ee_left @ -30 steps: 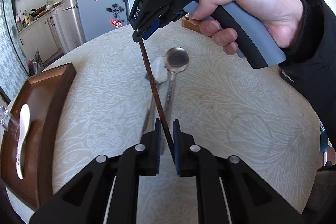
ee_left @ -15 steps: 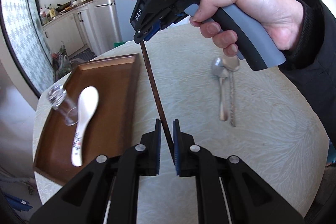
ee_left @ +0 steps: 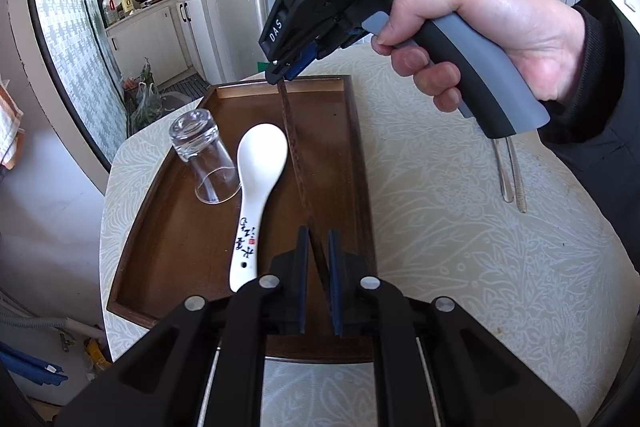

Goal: Organize utensils
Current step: 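Carry the chopsticks with the right tool onto the tray and open, then move the right tool back to the metal spoon on the table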

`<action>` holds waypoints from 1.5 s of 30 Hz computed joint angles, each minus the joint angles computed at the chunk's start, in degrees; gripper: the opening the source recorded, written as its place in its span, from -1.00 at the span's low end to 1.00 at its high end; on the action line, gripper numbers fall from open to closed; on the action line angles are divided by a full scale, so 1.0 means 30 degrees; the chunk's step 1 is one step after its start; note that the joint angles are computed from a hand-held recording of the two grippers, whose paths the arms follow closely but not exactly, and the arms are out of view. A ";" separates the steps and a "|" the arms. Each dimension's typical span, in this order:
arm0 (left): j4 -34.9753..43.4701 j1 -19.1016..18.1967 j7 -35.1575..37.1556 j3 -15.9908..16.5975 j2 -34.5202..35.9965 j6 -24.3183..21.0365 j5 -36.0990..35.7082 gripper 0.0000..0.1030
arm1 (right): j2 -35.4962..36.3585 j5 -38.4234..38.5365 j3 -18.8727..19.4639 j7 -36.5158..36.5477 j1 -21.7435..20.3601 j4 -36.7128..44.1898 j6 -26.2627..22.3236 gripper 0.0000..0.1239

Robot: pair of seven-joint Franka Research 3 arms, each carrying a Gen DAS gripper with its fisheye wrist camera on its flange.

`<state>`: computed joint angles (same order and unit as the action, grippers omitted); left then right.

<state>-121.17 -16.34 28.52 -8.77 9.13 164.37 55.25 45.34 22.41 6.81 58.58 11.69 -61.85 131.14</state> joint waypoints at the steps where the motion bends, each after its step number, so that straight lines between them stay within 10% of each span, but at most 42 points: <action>1: 0.0014 0.0055 0.0039 0.0040 0.0061 0.0076 -0.0017 -0.80 | 0.0219 -0.0077 -0.0057 0.0129 0.0062 0.0305 -0.0124 -0.76; 14: 0.0079 0.0269 0.0367 0.0529 0.0583 0.0511 -0.0491 -0.80 | 0.1676 -0.0241 0.0045 0.0940 0.0251 0.2338 -0.0738 -0.72; 22: 0.0204 0.0127 -0.1408 0.0738 0.0318 0.0556 0.0996 0.04 | 0.0729 0.0134 0.0260 0.0365 0.0046 0.0958 -0.0010 -0.25; 45: 0.2967 -0.1996 -0.5504 -0.0511 0.1168 -0.1492 0.4010 0.45 | -0.8461 0.7620 0.0061 -0.9102 -0.3937 -1.1309 0.2865 0.10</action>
